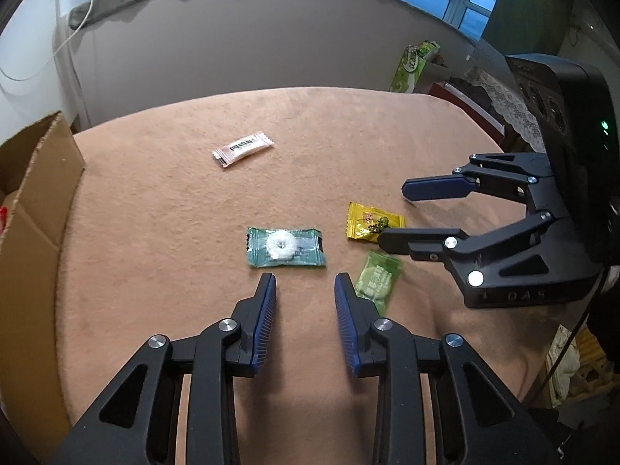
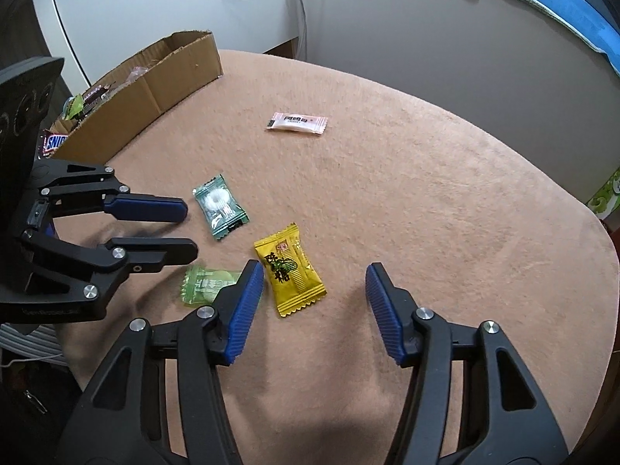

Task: Organize snacks
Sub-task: 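Move the left tool toward the mint packet while the right tool approaches the yellow packet, then grasp the green-white mint packet with the left tool while the right tool grasps the yellow packet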

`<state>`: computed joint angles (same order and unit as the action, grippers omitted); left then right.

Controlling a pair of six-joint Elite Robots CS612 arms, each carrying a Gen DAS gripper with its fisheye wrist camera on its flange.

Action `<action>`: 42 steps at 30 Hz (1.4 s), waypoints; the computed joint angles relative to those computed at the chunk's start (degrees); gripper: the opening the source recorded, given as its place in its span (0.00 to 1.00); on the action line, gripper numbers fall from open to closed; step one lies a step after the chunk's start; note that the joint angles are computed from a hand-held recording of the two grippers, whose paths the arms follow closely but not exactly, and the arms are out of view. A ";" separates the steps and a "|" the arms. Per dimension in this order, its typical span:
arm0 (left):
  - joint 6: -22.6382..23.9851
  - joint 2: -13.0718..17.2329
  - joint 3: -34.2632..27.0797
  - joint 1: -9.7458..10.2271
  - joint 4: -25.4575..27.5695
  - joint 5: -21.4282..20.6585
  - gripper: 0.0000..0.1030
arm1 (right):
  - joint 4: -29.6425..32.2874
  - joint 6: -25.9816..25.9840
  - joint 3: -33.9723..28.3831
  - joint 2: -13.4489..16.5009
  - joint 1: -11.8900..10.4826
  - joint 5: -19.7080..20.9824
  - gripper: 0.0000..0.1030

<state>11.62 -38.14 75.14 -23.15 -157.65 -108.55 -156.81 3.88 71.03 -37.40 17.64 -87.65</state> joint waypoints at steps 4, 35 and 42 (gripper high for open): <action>-1.08 0.82 -1.42 0.13 0.77 -0.91 0.29 | 0.20 0.10 -0.58 0.41 -0.14 0.64 0.47; 1.84 2.78 -4.83 -2.05 -0.03 6.37 0.29 | 1.69 -12.45 -4.58 2.28 -0.34 1.40 0.42; 2.13 3.49 -6.07 -1.88 -0.11 7.39 0.26 | 3.59 -16.78 -6.68 3.34 -0.86 5.61 0.42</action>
